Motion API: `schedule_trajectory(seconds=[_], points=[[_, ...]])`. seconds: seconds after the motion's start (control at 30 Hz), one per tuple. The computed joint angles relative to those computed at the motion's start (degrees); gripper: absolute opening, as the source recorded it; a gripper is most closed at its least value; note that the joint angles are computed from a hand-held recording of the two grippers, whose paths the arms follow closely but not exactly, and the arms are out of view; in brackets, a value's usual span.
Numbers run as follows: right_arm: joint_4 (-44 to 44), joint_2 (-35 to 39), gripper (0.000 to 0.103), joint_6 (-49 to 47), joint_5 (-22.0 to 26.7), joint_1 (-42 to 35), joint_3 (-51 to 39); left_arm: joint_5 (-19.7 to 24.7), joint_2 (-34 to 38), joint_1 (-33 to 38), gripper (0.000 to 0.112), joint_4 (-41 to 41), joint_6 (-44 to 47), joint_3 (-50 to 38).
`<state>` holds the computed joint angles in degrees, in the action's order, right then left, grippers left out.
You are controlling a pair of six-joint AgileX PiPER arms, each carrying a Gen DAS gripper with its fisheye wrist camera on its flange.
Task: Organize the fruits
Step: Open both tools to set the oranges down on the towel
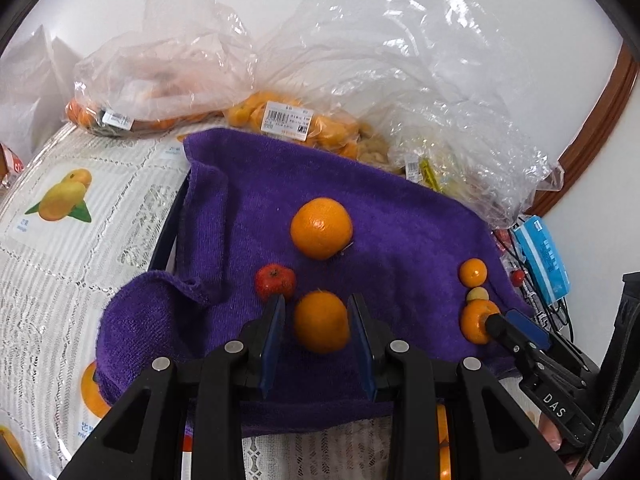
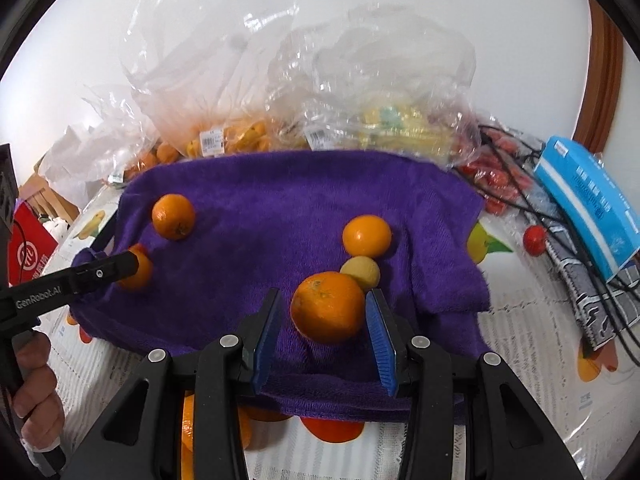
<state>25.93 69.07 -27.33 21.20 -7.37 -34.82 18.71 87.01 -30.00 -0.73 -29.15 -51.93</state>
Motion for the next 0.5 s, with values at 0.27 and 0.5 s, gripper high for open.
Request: schedule_trajectory(seconds=[0.27, 0.5], points=[[-0.38, -3.61, 0.047, 0.56, 0.05, -0.82, 0.1, -2.08, -3.7, -2.93, 0.037, 12.52, -11.01, 1.98], [-10.96, -7.91, 0.047, 11.04, -3.72, 1.77, 2.03, -2.1, -4.62, -5.76, 0.037, 24.84, -22.18, 2.97]])
